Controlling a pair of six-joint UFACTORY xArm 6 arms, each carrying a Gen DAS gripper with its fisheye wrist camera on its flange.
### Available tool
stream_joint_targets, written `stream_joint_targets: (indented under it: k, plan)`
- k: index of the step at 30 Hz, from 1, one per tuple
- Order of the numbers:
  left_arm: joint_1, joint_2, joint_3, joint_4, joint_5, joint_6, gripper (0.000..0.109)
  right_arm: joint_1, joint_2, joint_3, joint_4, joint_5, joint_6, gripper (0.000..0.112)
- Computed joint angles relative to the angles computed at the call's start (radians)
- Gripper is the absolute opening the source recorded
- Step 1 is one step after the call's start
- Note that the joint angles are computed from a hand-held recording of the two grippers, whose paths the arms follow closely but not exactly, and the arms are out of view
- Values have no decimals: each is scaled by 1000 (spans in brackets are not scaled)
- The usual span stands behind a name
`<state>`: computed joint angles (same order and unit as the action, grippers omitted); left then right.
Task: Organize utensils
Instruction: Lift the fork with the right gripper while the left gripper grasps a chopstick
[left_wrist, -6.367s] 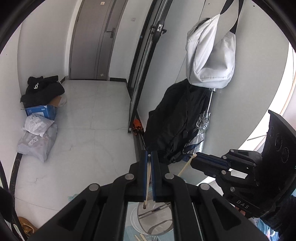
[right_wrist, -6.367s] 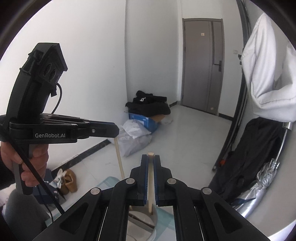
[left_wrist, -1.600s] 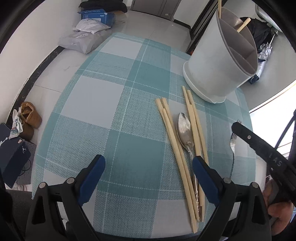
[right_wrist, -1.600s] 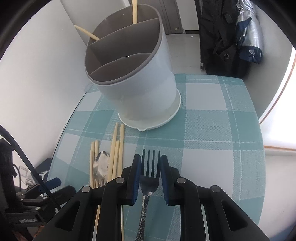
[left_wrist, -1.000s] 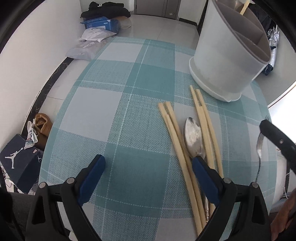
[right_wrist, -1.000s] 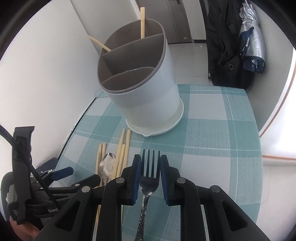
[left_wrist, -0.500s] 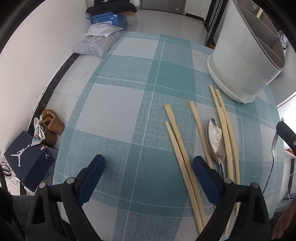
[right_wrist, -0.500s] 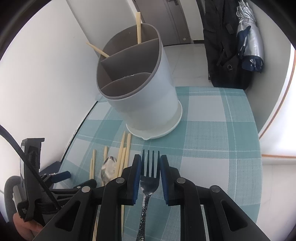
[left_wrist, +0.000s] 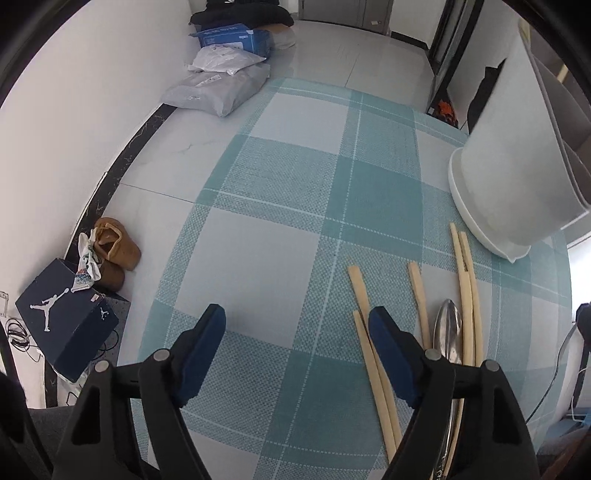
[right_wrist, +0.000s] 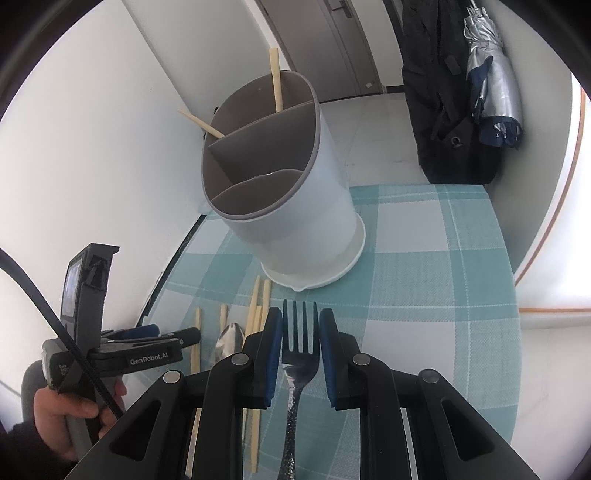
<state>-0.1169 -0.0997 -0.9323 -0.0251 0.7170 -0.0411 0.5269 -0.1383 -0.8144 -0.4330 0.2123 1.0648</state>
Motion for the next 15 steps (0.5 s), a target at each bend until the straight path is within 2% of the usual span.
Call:
stream_joint_targets:
  k: [5,7,9,10,13,15]
  plan:
    - [-12,43,-40,-6,3,26,77,2,-5,3,-15,-6,9,19]
    - [-31,49,-56,11,30,44,63,1,-6,2,-27,-4,15,19]
    - [-52,54,-66,60,42,37,57,0,-7,2,-37,-4,23,19]
    - [-53,54,-72,62,49,45,47,0,-7,2,-36,-3,24,19]
    - [-51,72,-105,10,80,81,28,0,-6,2,-34,-4,28,19]
    - [-50,80,-115,0,84,75,23,-1,-7,1,-40,-6,32,19]
